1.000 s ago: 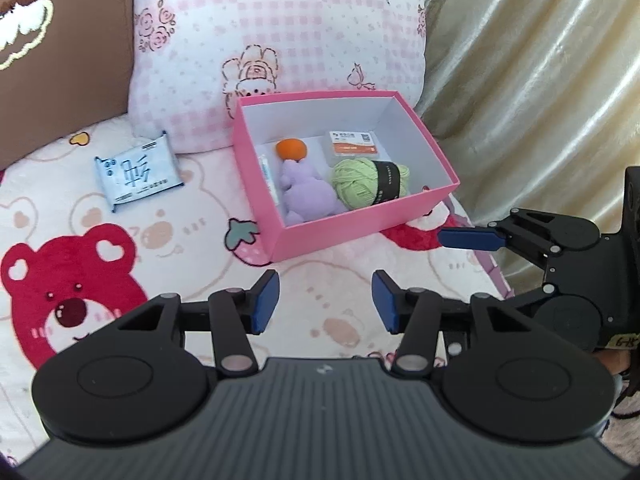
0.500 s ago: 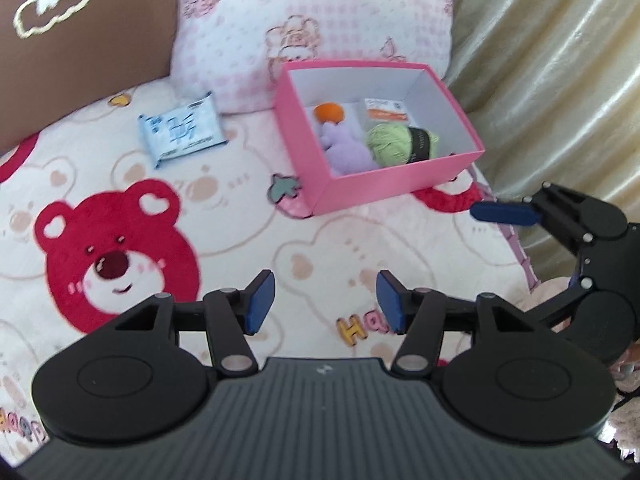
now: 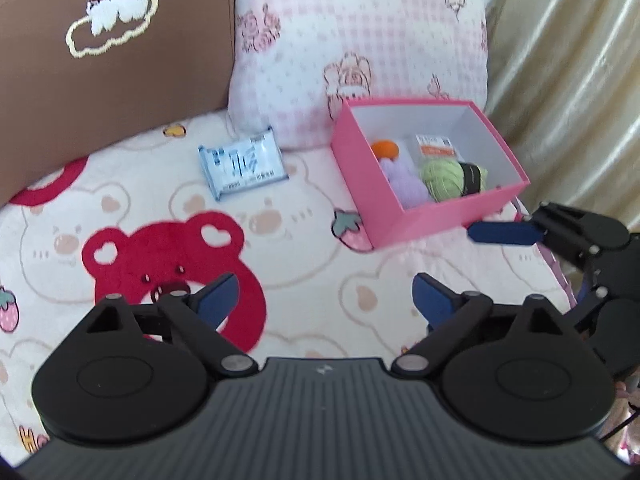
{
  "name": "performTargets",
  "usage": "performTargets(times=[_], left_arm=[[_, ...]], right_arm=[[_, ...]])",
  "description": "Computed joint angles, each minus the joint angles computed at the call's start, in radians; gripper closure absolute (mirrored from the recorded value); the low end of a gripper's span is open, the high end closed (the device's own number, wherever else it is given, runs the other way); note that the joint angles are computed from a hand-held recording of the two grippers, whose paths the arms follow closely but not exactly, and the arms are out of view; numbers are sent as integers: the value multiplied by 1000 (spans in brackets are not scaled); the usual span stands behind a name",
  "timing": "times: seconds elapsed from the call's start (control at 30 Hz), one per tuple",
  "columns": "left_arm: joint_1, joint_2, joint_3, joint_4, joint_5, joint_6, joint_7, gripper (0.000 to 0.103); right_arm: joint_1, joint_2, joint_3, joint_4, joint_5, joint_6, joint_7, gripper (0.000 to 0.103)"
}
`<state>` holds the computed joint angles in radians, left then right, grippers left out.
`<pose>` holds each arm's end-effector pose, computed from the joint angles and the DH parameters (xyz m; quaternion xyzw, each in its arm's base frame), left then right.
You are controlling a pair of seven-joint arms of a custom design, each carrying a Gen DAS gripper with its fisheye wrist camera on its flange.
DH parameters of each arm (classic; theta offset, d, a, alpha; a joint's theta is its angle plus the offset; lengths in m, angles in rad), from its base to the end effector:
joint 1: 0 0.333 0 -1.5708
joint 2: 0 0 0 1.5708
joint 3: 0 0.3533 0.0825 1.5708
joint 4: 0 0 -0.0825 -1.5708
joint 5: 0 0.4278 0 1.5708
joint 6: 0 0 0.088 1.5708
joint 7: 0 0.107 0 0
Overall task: Organize objects
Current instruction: 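Raise the left tool from the box and move toward the wet-wipes pack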
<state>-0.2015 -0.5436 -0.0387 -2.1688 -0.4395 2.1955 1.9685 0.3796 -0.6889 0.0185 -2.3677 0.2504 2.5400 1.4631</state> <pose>0.4341 -0.1267 0.6974 -0.4868 0.8055 -0.3276 0.0828 0.3798 0.1592 0.6907 -0.7449 0.5127 -0.1667 0.3929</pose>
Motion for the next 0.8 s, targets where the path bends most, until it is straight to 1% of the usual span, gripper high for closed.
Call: performTargets(times=[0.23,0.33,0.43,0.47,0.6,0.67,0.7,0.73,0.77,0.8], left_arm=[[-6,52,11,-14,-31,105,54,8],[2,83,14,-21,-43,147,64,8],[12,117,14,-28,-50,192,77,8],[14,133,17,-26,-56,202,81,8],[24,186,19,-15,-88,238,96,8],[27,215,20,-7,-112,260,110,8],[32,233,19,8,-115,251,110,8],[43,253,11,29,-95,231,98,8],[53,270,3,47,-78,220,90,8],[55,283,2,60,-83,216,104,8]], right_arm=[[-23,101,40,20,-54,54,11,11],[-51,160,67,38,-88,82,65,11],[-37,215,54,55,-73,118,89,11],[-43,232,58,59,-81,131,101,11],[-90,303,96,77,-178,190,161,11],[-93,331,97,87,-203,212,178,11],[-105,344,107,89,-230,232,196,11],[-153,351,148,87,-307,255,262,11],[-221,355,209,86,-421,277,355,11],[-270,360,251,84,-521,303,421,11]])
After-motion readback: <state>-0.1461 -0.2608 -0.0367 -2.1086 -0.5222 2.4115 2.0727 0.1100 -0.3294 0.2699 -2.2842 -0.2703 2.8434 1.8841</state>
